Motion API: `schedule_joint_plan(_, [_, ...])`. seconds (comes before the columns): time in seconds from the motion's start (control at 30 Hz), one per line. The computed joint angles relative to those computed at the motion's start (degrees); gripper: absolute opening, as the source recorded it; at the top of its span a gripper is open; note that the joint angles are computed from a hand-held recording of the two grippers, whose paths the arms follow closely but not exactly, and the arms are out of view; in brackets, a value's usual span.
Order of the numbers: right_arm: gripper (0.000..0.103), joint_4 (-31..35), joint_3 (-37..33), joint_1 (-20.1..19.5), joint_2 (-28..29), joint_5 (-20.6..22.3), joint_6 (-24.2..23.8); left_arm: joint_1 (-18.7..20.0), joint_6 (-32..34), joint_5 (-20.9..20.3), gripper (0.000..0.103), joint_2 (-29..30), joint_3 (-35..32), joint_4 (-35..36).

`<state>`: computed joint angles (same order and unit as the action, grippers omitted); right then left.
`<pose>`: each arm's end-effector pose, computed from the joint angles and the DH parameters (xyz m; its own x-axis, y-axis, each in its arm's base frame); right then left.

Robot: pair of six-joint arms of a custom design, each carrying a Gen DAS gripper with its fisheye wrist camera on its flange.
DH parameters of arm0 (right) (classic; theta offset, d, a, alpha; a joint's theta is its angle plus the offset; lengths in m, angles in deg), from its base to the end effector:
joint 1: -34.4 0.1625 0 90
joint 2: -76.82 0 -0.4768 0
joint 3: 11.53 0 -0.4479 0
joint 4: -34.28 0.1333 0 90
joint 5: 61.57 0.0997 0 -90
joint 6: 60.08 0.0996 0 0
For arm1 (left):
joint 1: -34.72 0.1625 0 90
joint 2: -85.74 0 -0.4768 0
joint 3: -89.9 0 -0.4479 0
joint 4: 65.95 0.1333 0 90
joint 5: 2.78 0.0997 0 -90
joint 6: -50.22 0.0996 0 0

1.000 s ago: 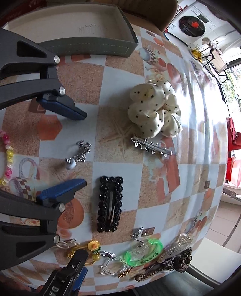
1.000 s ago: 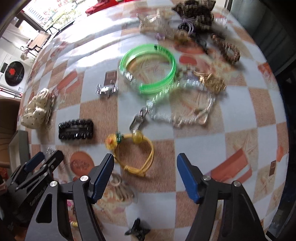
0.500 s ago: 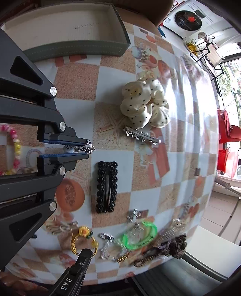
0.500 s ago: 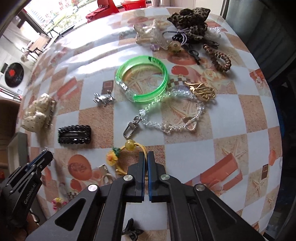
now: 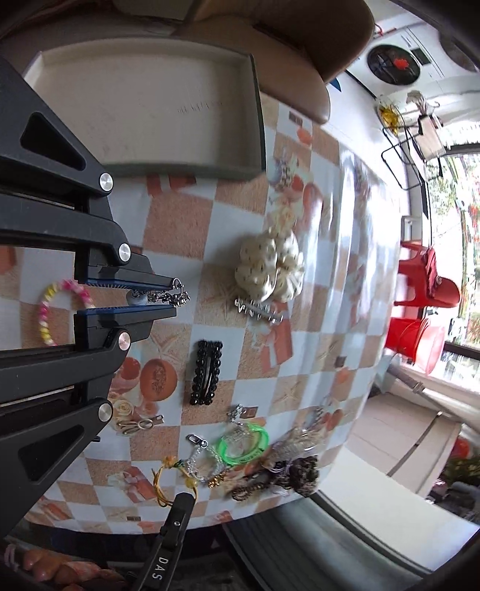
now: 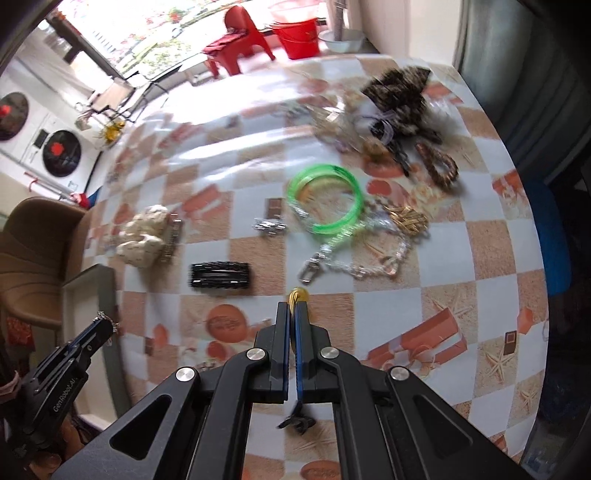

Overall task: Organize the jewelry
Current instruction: 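Carry the charm into the tray with the left tool while the right tool carries the yellow cord bracelet there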

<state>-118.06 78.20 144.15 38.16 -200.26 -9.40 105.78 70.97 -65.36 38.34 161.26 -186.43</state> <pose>0.3133 -0.6997 0.0669 -0.6815 0.6603 0.3156 0.3090 0.6506 -0.6937 -0.1035 -0.8537 0.2551 -0.6868 0.5561 -0.4681 0.6050 0.7942 0.0559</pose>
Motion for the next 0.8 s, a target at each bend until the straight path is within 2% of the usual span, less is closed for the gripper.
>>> schedule_joint_plan(0.23, [0.002,1.89,-9.56,1.99,4.95,1.99,-5.59,2.09,-0.23,0.92,0.011,-1.36,-3.82,0.82])
schedule_joint_plan(0.43, [0.002,4.66,-23.85,3.48,13.49,6.17,-13.18,4.71,0.29,3.14,0.011,-0.44,-9.64,1.65])
schedule_joint_plan(0.6, [0.002,9.56,-41.49,3.84,23.94,10.8,-20.08,6.99,0.84,5.33,0.011,2.29,-15.81,3.11])
schedule_joint_plan(0.8, [0.002,20.01,-68.22,2.71,39.26,17.62,-24.07,9.45,3.0,7.18,0.011,7.28,-23.44,3.37])
